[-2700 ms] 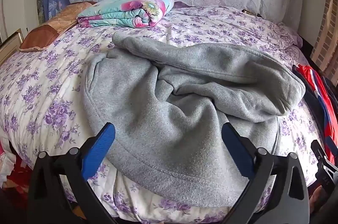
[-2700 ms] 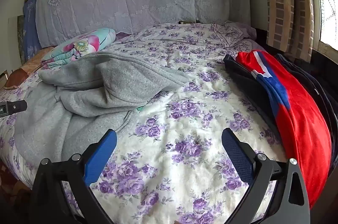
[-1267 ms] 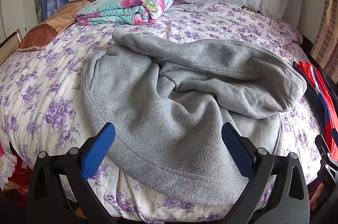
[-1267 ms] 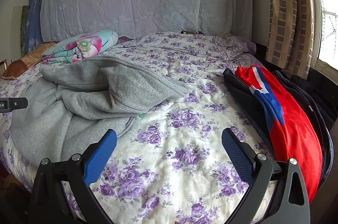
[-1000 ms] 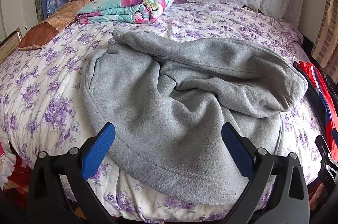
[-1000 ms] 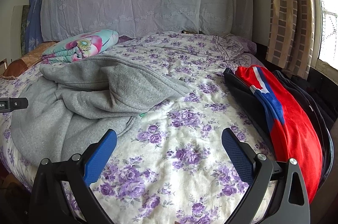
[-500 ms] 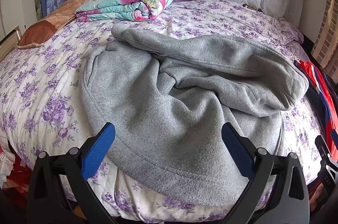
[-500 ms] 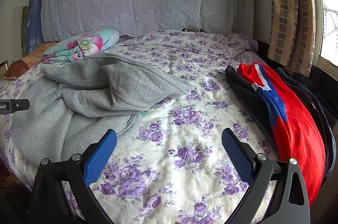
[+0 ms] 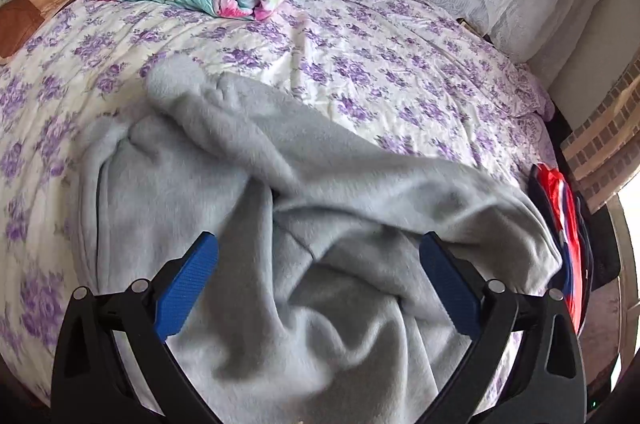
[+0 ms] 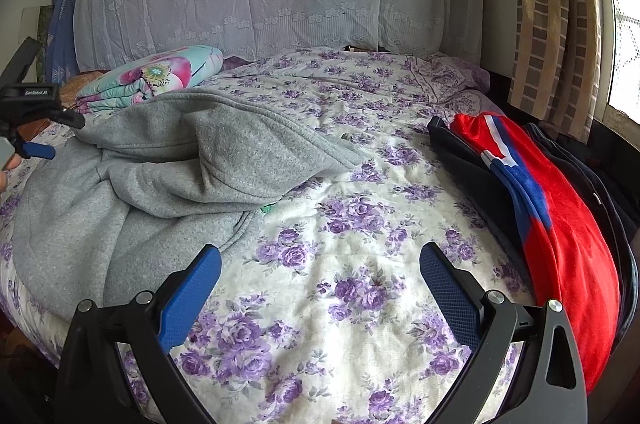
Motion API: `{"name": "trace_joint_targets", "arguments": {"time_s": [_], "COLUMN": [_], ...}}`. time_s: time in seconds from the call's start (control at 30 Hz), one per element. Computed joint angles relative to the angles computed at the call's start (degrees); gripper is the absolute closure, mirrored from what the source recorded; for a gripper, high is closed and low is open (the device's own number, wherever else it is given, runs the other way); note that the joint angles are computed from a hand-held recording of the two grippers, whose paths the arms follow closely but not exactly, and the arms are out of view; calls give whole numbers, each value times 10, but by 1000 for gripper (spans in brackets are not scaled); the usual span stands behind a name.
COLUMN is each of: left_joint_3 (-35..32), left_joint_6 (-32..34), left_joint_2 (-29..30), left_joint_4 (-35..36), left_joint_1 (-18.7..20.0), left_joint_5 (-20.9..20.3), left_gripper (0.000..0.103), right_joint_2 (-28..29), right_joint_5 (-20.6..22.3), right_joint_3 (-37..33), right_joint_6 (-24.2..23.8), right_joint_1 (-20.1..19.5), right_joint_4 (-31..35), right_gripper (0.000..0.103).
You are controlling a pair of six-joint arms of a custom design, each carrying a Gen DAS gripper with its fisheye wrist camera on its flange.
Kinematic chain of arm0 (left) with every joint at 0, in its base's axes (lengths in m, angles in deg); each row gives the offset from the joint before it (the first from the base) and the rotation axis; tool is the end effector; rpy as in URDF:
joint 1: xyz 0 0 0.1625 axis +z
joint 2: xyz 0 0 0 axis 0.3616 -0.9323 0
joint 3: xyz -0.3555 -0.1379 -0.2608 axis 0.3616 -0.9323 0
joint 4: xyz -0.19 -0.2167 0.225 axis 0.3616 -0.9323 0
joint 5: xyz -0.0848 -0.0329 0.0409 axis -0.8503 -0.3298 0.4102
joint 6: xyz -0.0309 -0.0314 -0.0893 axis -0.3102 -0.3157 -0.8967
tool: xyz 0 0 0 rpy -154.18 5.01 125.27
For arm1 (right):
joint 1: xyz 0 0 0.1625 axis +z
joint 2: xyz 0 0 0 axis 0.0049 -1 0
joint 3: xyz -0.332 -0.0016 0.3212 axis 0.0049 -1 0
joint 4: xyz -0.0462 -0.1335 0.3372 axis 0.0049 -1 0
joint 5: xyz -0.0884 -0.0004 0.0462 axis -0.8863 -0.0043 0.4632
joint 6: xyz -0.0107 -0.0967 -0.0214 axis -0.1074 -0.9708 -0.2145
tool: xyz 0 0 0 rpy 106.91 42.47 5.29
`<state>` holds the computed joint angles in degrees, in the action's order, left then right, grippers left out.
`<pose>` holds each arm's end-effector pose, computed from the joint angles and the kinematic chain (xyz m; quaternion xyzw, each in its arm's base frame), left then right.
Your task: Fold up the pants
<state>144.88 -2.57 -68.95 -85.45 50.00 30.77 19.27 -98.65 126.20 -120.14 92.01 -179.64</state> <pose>-0.0647 -0.8075 0.2247 -0.0586 0.8995 -0.3541 0.2492 0.1227 -0.6958 0.0962 0.2491 -0.8101 0.4056 0.3423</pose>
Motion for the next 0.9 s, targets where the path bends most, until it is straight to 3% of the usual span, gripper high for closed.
{"name": "trace_joint_targets", "arguments": {"time_s": [0.07,0.13,0.17,0.2,0.23,0.3,0.37,0.43,0.47,0.5,0.53,0.6,0.63,0.67,0.7,0.73,0.77,0.9], "left_joint_3": [-84,-147,-174,-200,-220,-233,-246,-260,-271,-287,-301,-342,-358,-381,-391,-379,-351,-237], "left_joint_6": [-39,-97,-115,-123,-118,-94,-76,-78,-76,-75,-75,-88,-83,-77,-76,-80,-83,-22], "left_joint_2": [25,42,50,59,67,76,80,85,89,95,102,122,131,140,144,138,124,72], "left_joint_4": [72,130,153,179,196,189,190,201,206,215,222,248,256,276,284,267,233,68], "left_joint_1": [23,46,55,59,58,52,54,56,61,67,74,78,77,75,75,79,83,61], "left_joint_5": [-12,-50,-67,-74,-64,-45,-69,-82,-99,-130,-165,-173,-163,-151,-140,-154,-171,-103], "left_gripper": [5,6,16,35,39,68,77,75,56,22,10,10,19,53,85,92,93,94], "right_joint_2": [4,8,9,8,7,5,6,15,20,29,44,73,84,87,86,86,85,51], "right_joint_5": [-5,-5,-4,-2,-1,8,35,64,81,88,85,79,77,72,62,51,49,102], "right_joint_3": [-12,-26,-33,-44,-59,-96,-139,-186,-207,-232,-255,-300,-324,-345,-359,-370,-379,-351], "right_joint_6": [-2,-12,-18,-18,-15,-5,-19,-79,-122,-170,-214,-286,-305,-308,-297,-275,-271,-249], "right_joint_1": [0,-2,-3,-5,-7,-11,-16,-18,-19,-19,-18,-16,-14,-13,-11,-8,-4,8], "right_joint_4": [7,11,16,30,52,95,143,198,240,275,287,305,327,373,433,470,483,456], "right_gripper": [3,3,3,3,3,3,3,3,3,3,3,4,11,27,88,96,96,96]}}
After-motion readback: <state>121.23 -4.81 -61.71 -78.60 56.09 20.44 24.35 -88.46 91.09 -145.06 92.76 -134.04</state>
